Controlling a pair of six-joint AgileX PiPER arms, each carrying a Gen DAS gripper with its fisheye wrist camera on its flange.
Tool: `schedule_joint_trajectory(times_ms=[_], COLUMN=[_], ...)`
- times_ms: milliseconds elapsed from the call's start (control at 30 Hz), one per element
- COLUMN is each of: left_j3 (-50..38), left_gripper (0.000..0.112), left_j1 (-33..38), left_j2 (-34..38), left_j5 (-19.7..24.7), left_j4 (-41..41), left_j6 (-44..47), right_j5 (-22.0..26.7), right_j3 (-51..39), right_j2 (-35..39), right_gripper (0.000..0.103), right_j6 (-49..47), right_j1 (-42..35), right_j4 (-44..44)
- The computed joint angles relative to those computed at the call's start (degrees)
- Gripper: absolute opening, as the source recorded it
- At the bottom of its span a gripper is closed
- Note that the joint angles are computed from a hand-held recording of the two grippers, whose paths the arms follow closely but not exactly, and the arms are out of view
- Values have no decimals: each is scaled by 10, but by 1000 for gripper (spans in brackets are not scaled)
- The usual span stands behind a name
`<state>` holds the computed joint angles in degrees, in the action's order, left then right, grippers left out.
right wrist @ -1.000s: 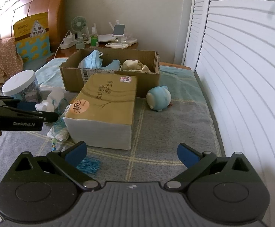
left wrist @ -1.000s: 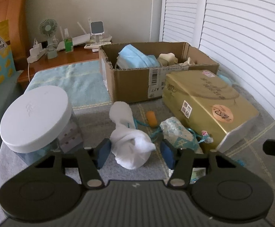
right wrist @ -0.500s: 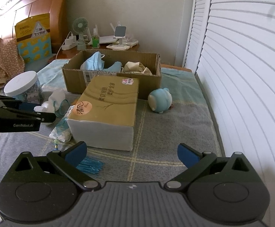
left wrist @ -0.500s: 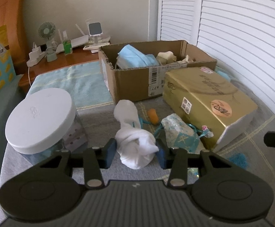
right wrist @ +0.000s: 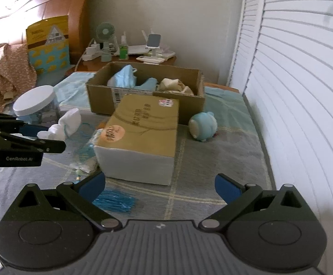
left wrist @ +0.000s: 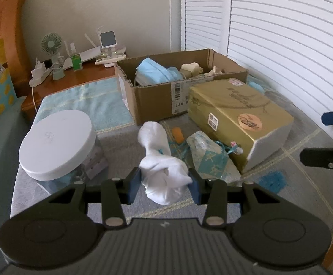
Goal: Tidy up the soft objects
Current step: 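Grasp the light blue tasseled pouch with the right tool while the left tool holds the white cloth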
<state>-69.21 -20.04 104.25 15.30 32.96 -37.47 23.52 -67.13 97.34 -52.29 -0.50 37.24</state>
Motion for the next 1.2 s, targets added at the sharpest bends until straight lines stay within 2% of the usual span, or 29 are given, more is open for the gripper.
schedule_joint_trajectory(times_ms=[233,333,533,867,1033,1067,1133,1200], left_j3=[33,47,74,92,91,91,90,90], left_gripper=[43,43,43,43,43,43,43,43], left_j1=[3,6,16,23,27,29,29,27], left_j2=[-28,-40,-59,-70,-69,-69,-68,-68], left_j5=[-6,-13,-34,-57,-61,-62,-61,-59], left_j4=[16,19,17,0,-42,-52,-54,-38], left_j6=[-11,-14,-14,7,48,59,62,43], right_j5=[29,40,60,58,48,47,37,30], right_j3=[6,7,-1,-43,-53,-54,-50,-44], right_j2=[-7,-7,11,63,79,80,81,78], right_gripper=[101,94,76,29,23,19,5,3], right_j6=[-86,-101,-107,-53,-45,-43,-32,-30], right_j1=[14,28,61,105,113,114,121,124], right_j4=[64,68,46,-23,-35,-40,-59,-70])
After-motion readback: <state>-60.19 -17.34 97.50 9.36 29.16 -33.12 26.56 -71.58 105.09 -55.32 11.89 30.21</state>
